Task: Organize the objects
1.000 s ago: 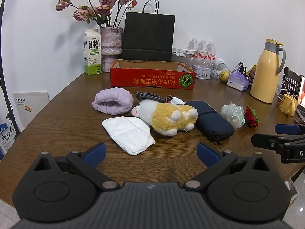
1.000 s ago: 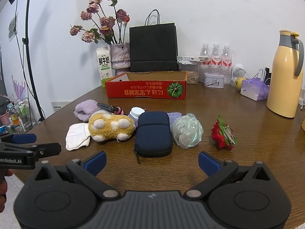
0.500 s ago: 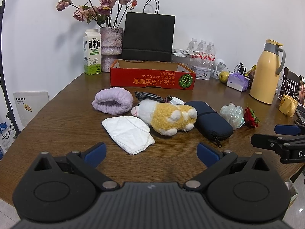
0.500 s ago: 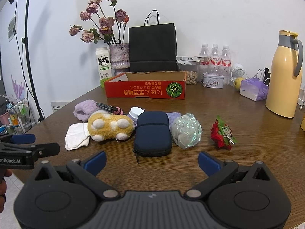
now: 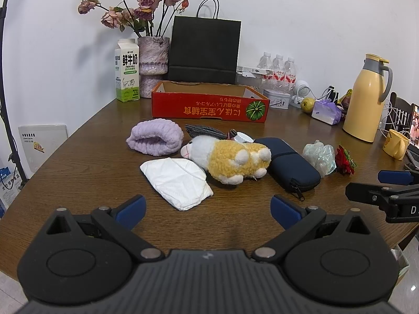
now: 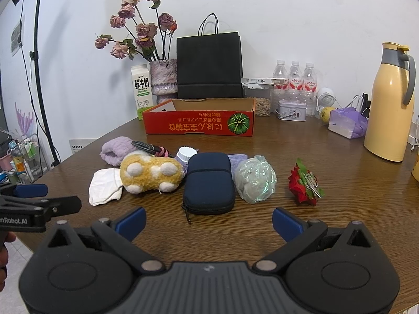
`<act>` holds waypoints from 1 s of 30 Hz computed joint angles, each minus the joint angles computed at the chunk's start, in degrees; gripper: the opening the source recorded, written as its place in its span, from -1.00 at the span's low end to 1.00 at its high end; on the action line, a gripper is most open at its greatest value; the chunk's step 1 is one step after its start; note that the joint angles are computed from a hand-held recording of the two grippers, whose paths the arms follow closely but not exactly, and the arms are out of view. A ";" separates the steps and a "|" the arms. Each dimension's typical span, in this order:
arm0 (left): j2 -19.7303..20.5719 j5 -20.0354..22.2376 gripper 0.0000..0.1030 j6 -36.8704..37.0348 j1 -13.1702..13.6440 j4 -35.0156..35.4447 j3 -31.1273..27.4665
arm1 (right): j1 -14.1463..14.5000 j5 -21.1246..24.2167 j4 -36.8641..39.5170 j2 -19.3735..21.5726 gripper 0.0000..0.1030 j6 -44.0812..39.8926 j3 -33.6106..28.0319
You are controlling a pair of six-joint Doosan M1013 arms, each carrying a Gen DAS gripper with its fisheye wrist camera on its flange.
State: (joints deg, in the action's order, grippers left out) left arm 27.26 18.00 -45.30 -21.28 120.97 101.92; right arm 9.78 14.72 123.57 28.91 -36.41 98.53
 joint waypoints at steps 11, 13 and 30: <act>0.02 0.02 1.00 -0.21 0.01 0.22 0.03 | -0.03 -0.01 -0.14 -0.07 1.00 0.10 0.01; 0.02 0.01 1.00 -0.18 0.01 0.17 0.05 | 0.00 -0.03 -0.14 -0.06 1.00 0.11 0.01; 0.72 -0.31 1.00 3.65 -0.15 -3.63 -1.14 | -0.47 -0.51 0.60 0.78 1.00 -1.64 -0.79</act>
State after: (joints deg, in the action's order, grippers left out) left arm 27.97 17.69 -41.65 -21.43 117.34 100.77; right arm 9.30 14.21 124.17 29.69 -38.05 97.74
